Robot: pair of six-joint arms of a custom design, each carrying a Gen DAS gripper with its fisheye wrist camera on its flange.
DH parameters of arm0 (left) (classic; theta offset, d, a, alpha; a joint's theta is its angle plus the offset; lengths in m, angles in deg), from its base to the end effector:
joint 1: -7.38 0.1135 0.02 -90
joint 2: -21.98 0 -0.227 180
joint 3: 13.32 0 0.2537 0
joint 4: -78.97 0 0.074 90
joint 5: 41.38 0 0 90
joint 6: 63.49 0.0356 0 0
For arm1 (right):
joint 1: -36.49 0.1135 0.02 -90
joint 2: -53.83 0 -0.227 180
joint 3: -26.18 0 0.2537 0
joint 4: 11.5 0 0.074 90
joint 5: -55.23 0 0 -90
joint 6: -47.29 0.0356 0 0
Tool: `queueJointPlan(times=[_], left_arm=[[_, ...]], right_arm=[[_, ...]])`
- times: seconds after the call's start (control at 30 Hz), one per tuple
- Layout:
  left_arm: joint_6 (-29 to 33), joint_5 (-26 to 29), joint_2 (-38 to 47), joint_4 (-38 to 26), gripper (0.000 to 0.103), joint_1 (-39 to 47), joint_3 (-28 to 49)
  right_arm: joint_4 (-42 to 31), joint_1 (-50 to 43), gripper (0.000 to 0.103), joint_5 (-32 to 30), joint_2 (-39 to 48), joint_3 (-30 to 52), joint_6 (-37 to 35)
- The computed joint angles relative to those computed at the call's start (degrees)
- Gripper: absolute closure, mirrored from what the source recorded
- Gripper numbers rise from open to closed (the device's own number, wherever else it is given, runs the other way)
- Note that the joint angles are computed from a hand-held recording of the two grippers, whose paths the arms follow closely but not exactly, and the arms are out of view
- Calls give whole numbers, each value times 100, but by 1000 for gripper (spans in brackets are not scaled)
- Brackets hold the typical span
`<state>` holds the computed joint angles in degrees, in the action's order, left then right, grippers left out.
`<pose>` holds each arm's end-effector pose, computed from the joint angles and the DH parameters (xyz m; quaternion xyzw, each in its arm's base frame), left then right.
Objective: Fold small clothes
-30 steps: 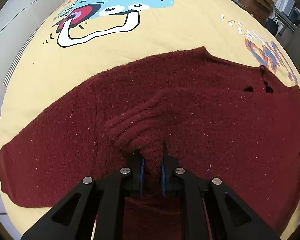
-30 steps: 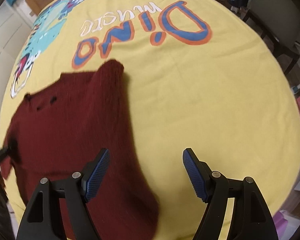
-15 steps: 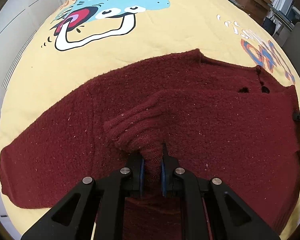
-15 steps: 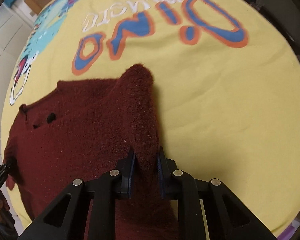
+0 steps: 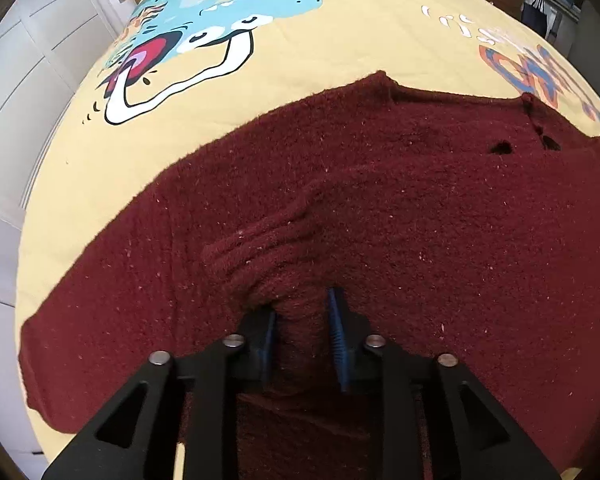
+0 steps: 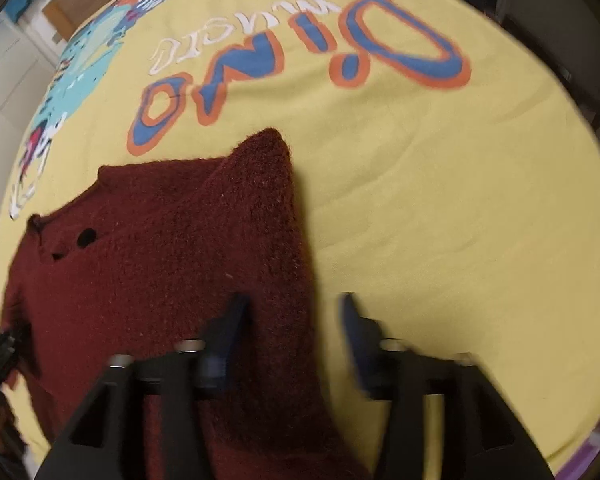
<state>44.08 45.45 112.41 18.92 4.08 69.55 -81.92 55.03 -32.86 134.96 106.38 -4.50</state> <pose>0.3145 -0.0162 0.2058 0.1723 0.9654 0.0510 0.1892 0.2599 0.0859 0.2298 0.1712 0.9717 0.0625 0.1504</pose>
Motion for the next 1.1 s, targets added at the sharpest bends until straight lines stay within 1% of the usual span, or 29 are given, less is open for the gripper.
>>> queueJointPlan(times=[0.03,0.07,0.1,0.13,0.17,0.2,0.27,0.3,0.33,0.47,0.53,0.6,0.7,0.77,0.87,0.93,1.0,1.03,1.1], left_arm=[[-53,-15,23,-87,73,14,85],[-121,-37,39,-176,65,29,171],[-194,-53,43,-250,51,54,261],[-243,33,-2,-285,42,106,319],[-296,130,-65,-300,24,148,351],[-362,226,-118,-335,11,194,419],[-462,364,-178,-472,2,207,602],[-478,421,-232,-519,1,185,670],[-471,459,-294,-572,1,126,738],[-489,601,-547,-695,1,-219,805],[-559,616,-751,-589,1,-499,604],[-579,565,-899,-398,1,-765,286],[-753,332,-778,-62,1,-1182,-147],[-734,249,-553,146,1,-1167,-329],[-688,51,-262,400,1,-1030,-584],[-628,169,-224,540,1,-736,-788],[-497,510,-222,602,1,-324,-869],[-406,621,-230,592,1,-207,-872],[-217,730,-282,646,1,-103,-946]], right_arm=[[-100,114,26,188,-39,83,-16],[-174,232,24,326,-119,133,3],[-244,337,23,436,-174,208,13],[-306,480,21,554,-229,267,55],[-383,636,20,683,-253,376,93],[-454,809,18,803,-257,503,132],[-527,1210,14,1014,-131,826,251],[-511,1352,8,1085,91,1080,261],[-508,1508,0,1162,230,1249,284],[-396,2171,0,1564,923,1941,322],[-210,2360,0,1641,1351,2169,308],[-131,2484,0,1624,1612,2223,416],[23,2553,0,1537,1894,2067,540],[-5,2545,0,1479,2021,1911,610],[99,2477,0,1461,1810,1267,675],[378,2391,0,1420,1395,674,724],[635,2306,0,1357,972,153,726],[746,2278,0,1318,836,-17,664],[774,2318,1,1360,802,-72,621]])
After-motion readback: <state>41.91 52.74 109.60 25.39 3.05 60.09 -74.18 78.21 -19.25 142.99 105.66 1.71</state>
